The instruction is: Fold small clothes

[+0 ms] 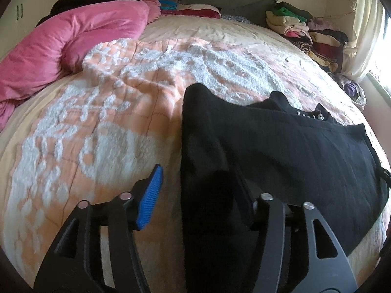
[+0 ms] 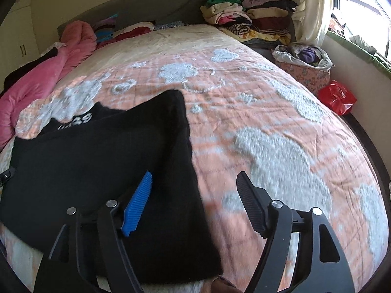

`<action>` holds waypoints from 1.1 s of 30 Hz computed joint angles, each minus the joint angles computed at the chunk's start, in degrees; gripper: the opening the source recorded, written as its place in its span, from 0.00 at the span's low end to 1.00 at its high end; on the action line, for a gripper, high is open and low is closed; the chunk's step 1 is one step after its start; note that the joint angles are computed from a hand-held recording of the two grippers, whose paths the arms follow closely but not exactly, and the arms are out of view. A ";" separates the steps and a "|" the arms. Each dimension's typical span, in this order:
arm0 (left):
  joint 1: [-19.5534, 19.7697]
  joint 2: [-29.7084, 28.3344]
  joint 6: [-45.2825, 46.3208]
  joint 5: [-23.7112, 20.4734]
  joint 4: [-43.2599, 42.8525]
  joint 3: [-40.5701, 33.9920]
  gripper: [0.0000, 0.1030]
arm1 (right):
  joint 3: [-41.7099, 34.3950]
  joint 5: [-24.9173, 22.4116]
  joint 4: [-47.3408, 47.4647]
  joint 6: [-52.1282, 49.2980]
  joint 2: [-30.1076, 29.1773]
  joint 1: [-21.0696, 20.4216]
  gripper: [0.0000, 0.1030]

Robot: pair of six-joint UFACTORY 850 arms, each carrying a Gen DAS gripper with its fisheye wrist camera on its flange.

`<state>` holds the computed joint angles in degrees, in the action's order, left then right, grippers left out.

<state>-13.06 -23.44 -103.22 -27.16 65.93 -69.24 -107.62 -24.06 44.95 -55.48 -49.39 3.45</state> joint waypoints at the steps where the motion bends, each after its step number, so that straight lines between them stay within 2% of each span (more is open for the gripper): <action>1: -0.17 0.65 -0.97 -0.20 0.28 0.80 0.58 | 1.42 0.21 1.52 -1.86 0.84 -0.06 0.72; 5: -0.91 2.87 -3.95 -1.11 1.94 3.04 0.68 | 8.87 0.69 11.70 -14.64 5.54 -0.13 0.79; 7: -1.63 4.10 -6.26 -2.12 3.57 4.14 0.82 | 12.28 0.06 17.36 -21.57 7.80 -0.20 0.84; 9: -2.22 5.11 -9.04 -3.05 5.25 5.13 0.91 | 15.07 0.18 21.49 -26.80 9.72 -0.11 0.91; 13: -3.12 6.95 -11.54 -3.75 6.61 6.71 0.91 | 20.71 -1.68 30.34 -37.87 13.61 -0.04 0.94; 18: -4.39 8.42 -12.31 -4.97 7.10 8.01 0.91 | 25.76 -3.09 35.52 -46.94 17.29 0.83 0.95; 24: -4.74 9.51 -11.00 -5.17 5.82 9.22 0.91 | 29.38 -4.91 37.12 -53.10 20.08 2.56 0.96; 33: -3.94 10.60 -12.07 -5.01 5.11 10.71 0.91 | 32.58 -6.34 36.74 -57.08 22.04 6.14 0.96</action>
